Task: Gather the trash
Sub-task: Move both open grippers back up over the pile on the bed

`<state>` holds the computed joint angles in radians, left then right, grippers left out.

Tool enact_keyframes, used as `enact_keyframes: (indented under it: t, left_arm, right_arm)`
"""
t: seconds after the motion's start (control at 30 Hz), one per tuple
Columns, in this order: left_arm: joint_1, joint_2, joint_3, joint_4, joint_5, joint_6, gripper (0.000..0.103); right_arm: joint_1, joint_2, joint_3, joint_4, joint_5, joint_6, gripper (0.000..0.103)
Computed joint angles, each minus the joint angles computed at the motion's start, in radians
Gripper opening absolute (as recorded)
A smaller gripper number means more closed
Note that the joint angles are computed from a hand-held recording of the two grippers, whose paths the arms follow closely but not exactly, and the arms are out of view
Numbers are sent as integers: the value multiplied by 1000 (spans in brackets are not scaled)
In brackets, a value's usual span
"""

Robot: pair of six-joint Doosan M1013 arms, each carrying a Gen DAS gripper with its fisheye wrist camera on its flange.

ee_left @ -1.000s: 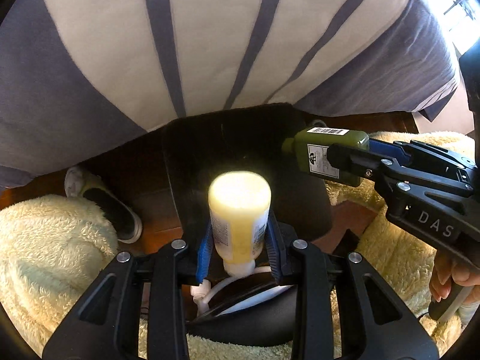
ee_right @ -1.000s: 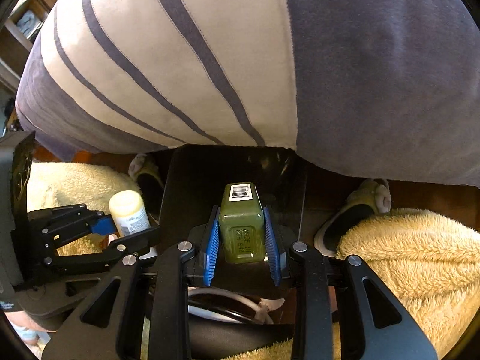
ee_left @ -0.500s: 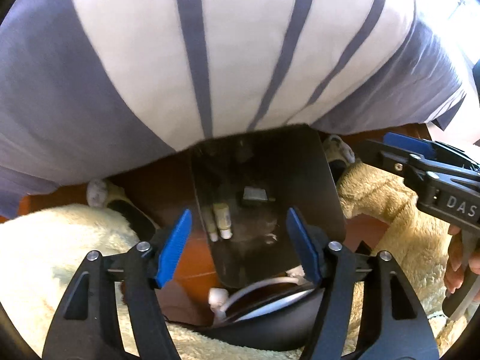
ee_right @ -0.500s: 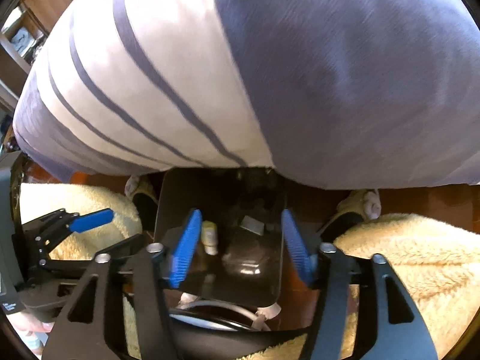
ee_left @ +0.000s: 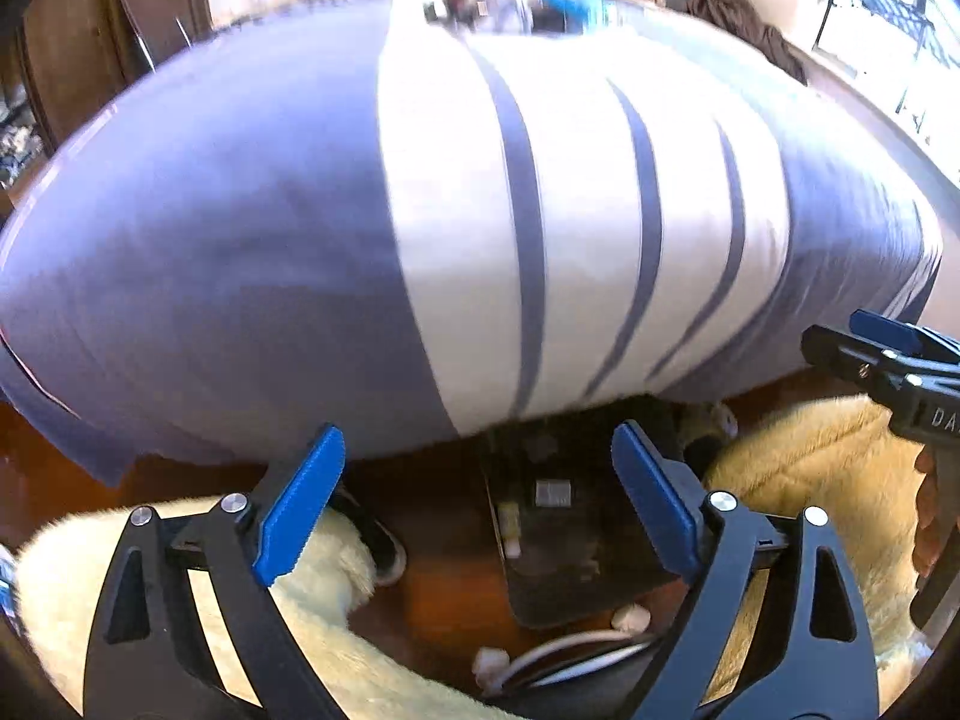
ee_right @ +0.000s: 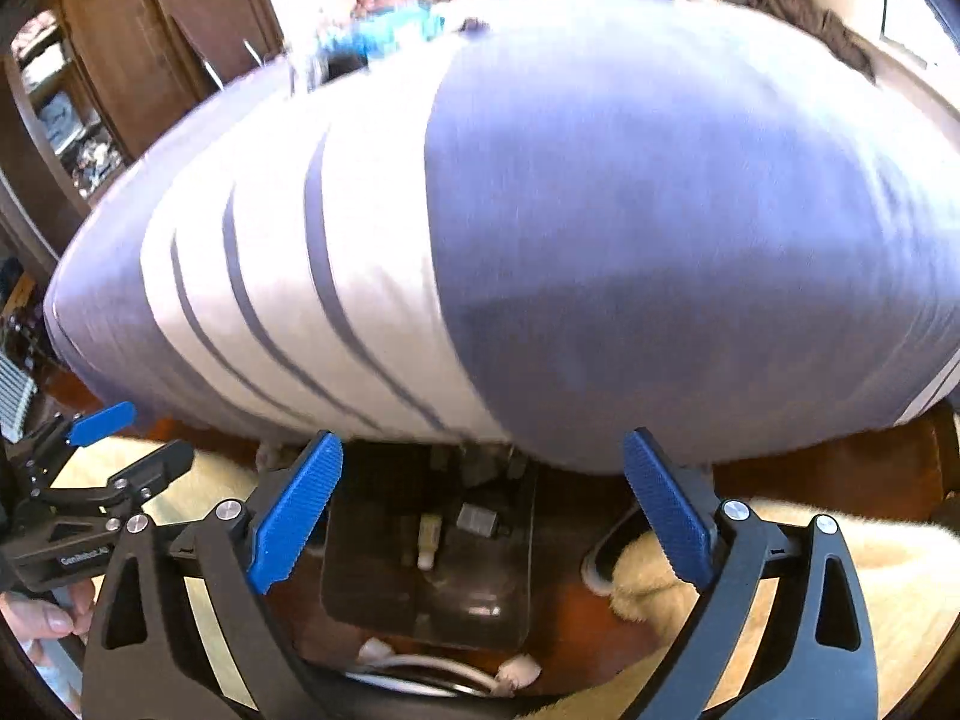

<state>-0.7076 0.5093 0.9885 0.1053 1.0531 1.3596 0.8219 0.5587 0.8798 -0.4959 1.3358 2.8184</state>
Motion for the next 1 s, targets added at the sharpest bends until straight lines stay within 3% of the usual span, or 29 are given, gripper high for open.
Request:
enact_keyframes:
  t: [0.47, 0.87, 0.93, 1.0]
  left_arm:
    - [16, 57, -164, 51, 1, 21, 88]
    - [39, 208, -442, 31, 120, 46, 88]
    - [44, 238, -495, 26, 145, 52, 88]
    - [47, 268, -550, 25, 171, 57, 88]
  right_arm:
    - [-34, 66, -179, -125, 78, -98, 97]
    - [-90, 160, -336, -106, 82, -217, 97]
    - [-106, 183, -372, -78, 75, -231, 92]
    - [-122, 195, -389, -33, 48, -232, 68]
